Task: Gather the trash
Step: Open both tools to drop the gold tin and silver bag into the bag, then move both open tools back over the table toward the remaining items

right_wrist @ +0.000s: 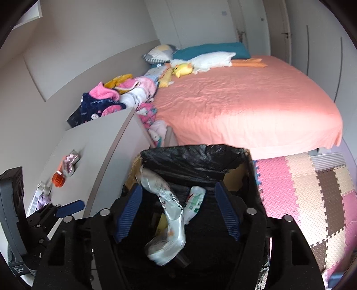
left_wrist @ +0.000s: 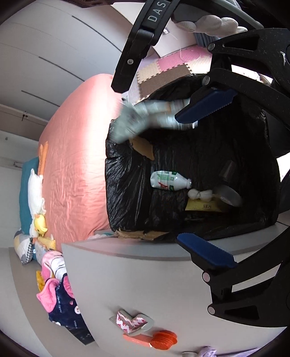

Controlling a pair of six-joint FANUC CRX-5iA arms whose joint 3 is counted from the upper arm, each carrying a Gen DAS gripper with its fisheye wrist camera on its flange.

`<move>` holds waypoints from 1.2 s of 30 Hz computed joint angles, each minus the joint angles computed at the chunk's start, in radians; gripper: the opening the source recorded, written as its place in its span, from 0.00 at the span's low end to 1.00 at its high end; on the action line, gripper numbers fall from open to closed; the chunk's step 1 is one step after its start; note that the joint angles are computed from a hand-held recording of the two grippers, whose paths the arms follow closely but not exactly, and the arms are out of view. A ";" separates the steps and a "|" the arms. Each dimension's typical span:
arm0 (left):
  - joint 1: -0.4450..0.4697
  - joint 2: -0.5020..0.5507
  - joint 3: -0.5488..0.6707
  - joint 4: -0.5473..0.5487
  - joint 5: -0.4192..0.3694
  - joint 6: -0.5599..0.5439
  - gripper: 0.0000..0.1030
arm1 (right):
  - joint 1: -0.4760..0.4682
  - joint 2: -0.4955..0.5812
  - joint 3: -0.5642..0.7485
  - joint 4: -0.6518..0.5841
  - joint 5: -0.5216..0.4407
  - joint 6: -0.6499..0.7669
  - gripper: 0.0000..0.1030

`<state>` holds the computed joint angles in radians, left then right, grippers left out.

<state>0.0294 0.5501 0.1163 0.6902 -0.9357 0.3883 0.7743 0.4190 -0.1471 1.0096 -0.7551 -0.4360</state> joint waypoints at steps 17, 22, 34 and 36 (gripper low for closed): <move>0.028 0.001 0.003 0.028 0.003 -0.016 0.93 | 0.007 0.038 0.072 -0.046 -0.002 0.087 0.68; 0.044 -0.004 -0.005 0.036 0.015 -0.022 0.93 | 0.013 0.070 0.121 -0.069 0.005 0.139 0.68; 0.101 -0.015 -0.025 0.036 0.065 -0.022 0.93 | 0.030 0.160 0.258 -0.096 0.024 0.257 0.68; 0.115 -0.013 -0.023 0.035 0.071 -0.012 0.93 | 0.031 0.174 0.272 -0.079 0.036 0.262 0.68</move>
<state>0.1448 0.5368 0.0929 0.7253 -0.8650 0.3762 0.8056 0.5931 0.1245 0.9302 -0.7194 -0.1736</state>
